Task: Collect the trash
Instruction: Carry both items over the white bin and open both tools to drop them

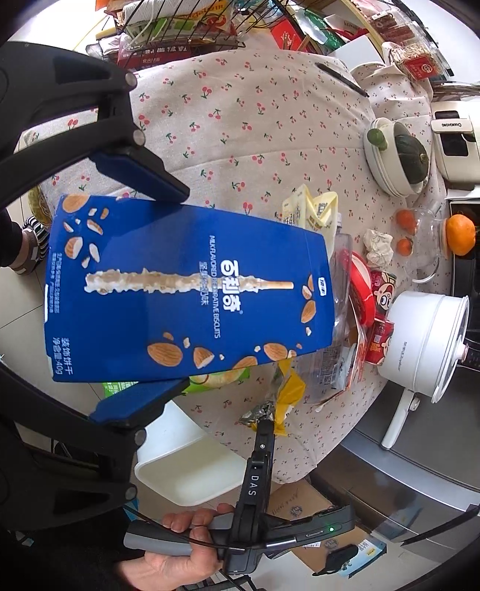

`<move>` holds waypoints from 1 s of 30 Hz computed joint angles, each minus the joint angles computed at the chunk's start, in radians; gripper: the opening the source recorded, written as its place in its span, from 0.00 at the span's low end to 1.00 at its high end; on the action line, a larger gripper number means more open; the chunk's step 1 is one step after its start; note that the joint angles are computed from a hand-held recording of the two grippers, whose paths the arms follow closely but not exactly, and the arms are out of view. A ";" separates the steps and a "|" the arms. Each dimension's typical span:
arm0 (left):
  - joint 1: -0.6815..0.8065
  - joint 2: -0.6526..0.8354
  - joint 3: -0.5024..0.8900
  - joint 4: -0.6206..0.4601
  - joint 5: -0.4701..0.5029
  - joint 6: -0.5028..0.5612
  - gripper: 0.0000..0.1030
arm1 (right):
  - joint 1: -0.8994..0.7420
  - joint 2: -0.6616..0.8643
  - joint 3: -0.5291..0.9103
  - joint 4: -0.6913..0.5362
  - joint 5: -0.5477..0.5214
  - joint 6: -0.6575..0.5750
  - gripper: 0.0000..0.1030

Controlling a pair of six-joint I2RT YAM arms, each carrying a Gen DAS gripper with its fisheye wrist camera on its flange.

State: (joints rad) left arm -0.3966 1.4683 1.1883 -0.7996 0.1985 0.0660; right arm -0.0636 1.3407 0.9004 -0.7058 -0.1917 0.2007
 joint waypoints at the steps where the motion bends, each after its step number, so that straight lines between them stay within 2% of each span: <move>1: -0.010 -0.006 -0.001 0.000 0.005 -0.001 0.89 | -0.013 -0.017 0.001 -0.010 -0.009 -0.005 0.19; 7: -0.097 -0.004 0.012 0.005 0.012 -0.022 0.89 | -0.097 -0.129 0.010 -0.082 -0.052 -0.058 0.18; 12: -0.212 0.018 0.036 0.018 0.001 -0.055 0.89 | -0.261 -0.235 0.016 -0.172 -0.123 -0.159 0.18; 21: -0.497 0.158 0.148 0.049 -0.039 -0.113 0.89 | -0.784 -0.272 0.050 -0.352 -0.249 -0.511 0.18; 26: -0.638 0.289 0.228 0.073 -0.066 -0.127 0.89 | -1.072 -0.211 0.068 -0.412 -0.279 -0.725 0.18; 30: -0.706 0.402 0.295 0.107 -0.100 -0.134 0.89 | -1.222 -0.144 0.081 -0.423 -0.270 -0.827 0.19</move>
State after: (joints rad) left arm -1.1025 1.8701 1.4831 -0.6928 0.0982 -0.0676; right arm -1.2852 1.1962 0.9815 -1.1284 -0.4619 -0.6260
